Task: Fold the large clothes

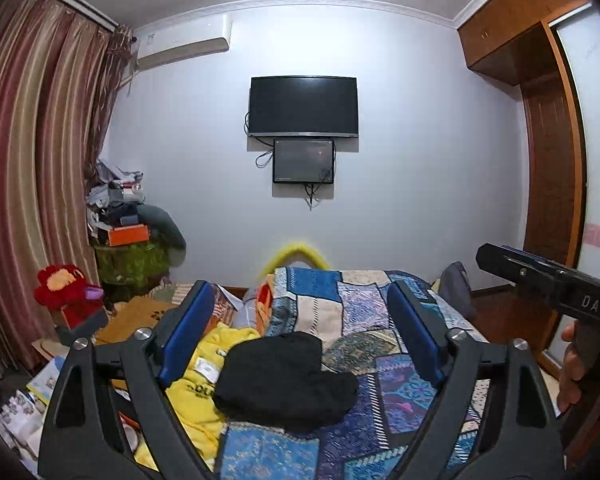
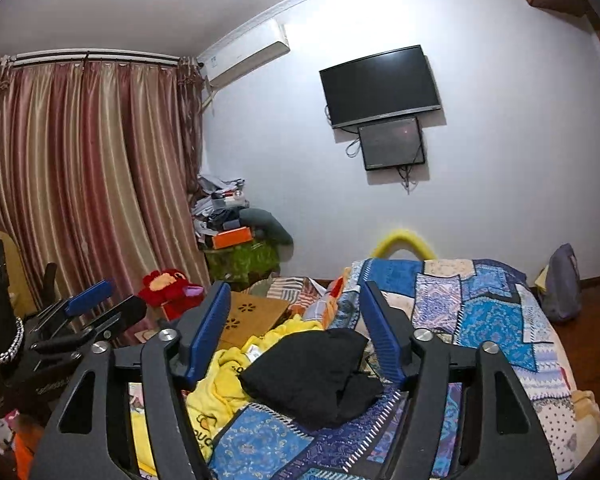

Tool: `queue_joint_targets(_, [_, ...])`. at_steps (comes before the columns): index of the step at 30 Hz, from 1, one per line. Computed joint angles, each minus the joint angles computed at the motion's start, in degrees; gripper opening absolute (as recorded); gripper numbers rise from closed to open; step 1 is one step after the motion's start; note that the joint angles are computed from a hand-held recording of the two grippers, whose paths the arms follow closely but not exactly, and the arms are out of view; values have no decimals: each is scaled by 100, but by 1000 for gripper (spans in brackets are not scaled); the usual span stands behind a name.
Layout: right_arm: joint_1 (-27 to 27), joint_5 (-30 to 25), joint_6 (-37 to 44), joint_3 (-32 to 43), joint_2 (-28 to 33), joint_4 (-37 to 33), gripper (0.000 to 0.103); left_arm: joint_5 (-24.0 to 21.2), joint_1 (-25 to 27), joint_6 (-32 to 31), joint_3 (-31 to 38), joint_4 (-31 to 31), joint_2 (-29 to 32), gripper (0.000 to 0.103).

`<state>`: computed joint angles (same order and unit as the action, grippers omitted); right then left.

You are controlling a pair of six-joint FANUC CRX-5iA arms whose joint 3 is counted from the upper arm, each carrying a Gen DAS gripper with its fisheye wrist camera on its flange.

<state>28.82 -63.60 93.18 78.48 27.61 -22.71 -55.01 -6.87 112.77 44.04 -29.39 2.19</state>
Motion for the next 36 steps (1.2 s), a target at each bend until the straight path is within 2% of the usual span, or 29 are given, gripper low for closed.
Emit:
queue_joint_targets(2, [59,234,-25,-394,-198,155,79,-73,-65,140,-45,-105,-34,95])
queue_joint_targets(3, [89,274,-55,-463,-223,244,80,-169,-147,281,-29,-276,-38,101])
queue_joint_targets(4, [122,278,-68,-522,-250,325,81,-239,-236,405,-31,-448,-51,103])
queue_joint_targets(11, [253,241,-2,-769,-394,586,82,-415,-328,605,-130,-598,-124,102])
queue_joint_targets(13, [259,130,-16,-617,-320,593,82,-463,-365,614,-115,-671,-115,102])
queue_joint_targets(36, [273,-57,-49,-677,-403,675,82,-453,-416,568,-212,-650,-135,103])
